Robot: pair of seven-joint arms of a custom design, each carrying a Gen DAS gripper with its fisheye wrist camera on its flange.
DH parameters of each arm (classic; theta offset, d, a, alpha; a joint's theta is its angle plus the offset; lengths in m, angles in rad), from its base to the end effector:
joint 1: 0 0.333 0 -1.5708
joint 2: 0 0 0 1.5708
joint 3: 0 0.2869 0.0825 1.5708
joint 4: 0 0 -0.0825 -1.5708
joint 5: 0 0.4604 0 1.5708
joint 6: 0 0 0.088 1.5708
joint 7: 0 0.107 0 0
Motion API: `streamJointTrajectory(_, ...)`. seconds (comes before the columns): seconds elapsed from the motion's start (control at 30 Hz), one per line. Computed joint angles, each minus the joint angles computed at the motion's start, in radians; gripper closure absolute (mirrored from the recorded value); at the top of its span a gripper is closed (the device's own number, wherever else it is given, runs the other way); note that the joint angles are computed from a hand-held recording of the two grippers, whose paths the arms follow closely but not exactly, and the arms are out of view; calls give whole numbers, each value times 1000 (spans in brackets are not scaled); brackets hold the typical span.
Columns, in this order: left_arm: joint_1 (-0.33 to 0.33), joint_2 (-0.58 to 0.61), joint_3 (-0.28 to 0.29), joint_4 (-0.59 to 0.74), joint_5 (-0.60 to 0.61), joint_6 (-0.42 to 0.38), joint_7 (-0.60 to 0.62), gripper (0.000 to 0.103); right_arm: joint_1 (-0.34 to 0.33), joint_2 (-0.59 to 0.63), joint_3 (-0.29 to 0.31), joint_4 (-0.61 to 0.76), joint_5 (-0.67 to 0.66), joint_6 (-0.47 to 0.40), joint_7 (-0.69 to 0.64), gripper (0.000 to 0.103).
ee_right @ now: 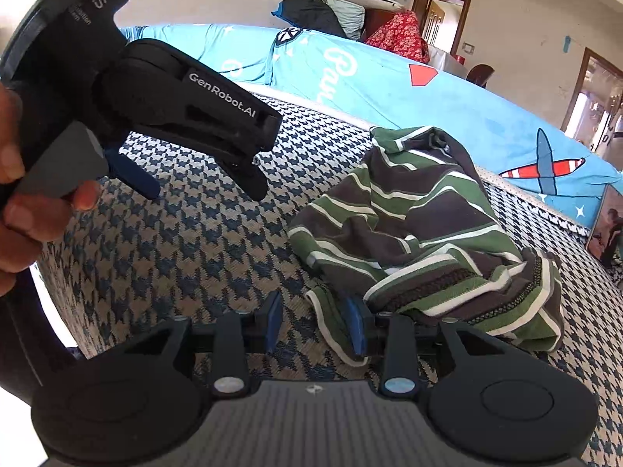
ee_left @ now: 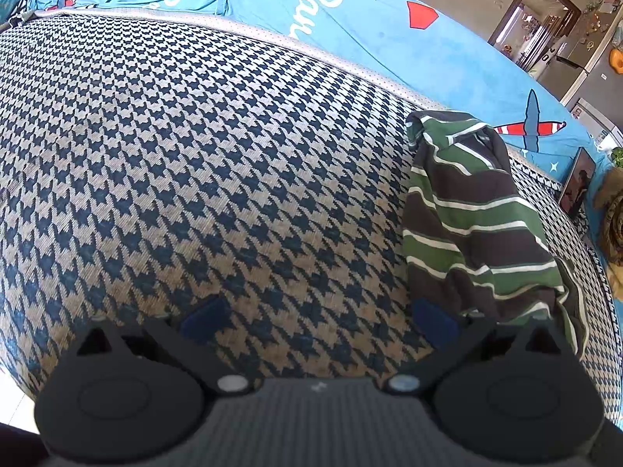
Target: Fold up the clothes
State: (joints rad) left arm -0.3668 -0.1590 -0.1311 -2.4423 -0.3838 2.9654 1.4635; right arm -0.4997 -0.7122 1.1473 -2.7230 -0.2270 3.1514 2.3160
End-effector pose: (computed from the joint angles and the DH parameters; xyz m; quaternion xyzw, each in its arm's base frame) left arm 0.5139 -0.2500 0.3592 -0.6509 0.6787 -0.3310 0.0783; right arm 0.4165 0.2675 0.3240 -0.7103 0.5335 -0.3714 0.2698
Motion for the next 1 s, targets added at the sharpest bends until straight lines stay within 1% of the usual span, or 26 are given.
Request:
streamJointTrajectory(0.1, -4, -1, 4, 0, -13, -2, 11, 0, -42, -30, 48, 7, 9, 0, 36, 69)
streamJointTrajectory(0.23, -7, -2, 8, -1, -33, -5, 28, 0, -60, -40, 64, 11, 19, -5, 68, 71)
streamJointTrajectory(0.3, 3, 0, -3, 1, -10, -8, 9, 0, -72, -55, 80, 15, 22, -16, 91, 76)
streamJointTrajectory(0.37, 9, 3, -10, 3, 14, -12, -2, 0, -80, -69, 90, 21, 18, -40, 113, 90)
streamJointTrajectory(0.43, 14, 6, -17, 6, 39, -15, -13, 0, -79, -69, 83, 22, 7, -51, 134, 94)
streamJointTrajectory(0.5, 10, 6, -14, 7, 35, -17, -6, 0, -55, -57, 54, 17, 3, -51, 151, 95)
streamJointTrajectory(0.53, 0, 4, -5, 6, 10, -17, 15, 0, -43, -53, 40, 14, -1, -49, 158, 96)
streamJointTrajectory(0.57, -23, 1, 16, 5, -55, -15, 68, 0, -31, -49, 26, 11, -3, -47, 164, 97)
streamJointTrajectory(0.63, -73, -3, 62, 12, -227, -17, 203, 0, 9, -19, -29, -4, 3, 1, 168, 97)
streamJointTrajectory(0.67, -84, -3, 71, 17, -293, -21, 253, 0, 38, 11, -70, -12, 12, 43, 156, 97)
streamJointTrajectory(0.73, -82, -4, 71, 25, -381, -32, 314, 0, 109, 82, -161, -24, 33, 121, 107, 98)
streamJointTrajectory(0.8, -78, -4, 70, 33, -468, -47, 376, 0, 180, 143, -244, -26, 42, 175, 62, 98)
streamJointTrajectory(0.87, -78, -4, 77, 47, -586, -86, 467, 0, 273, 221, -352, -18, 33, 224, 20, 98)
streamJointTrajectory(0.93, -66, 0, 76, 61, -669, -133, 530, 0, 328, 264, -409, -9, 31, 251, -9, 98)
streamJointTrajectory(1.0, -44, 5, 56, 68, -682, -156, 544, 0, 364, 288, -443, -5, 40, 266, -31, 98)
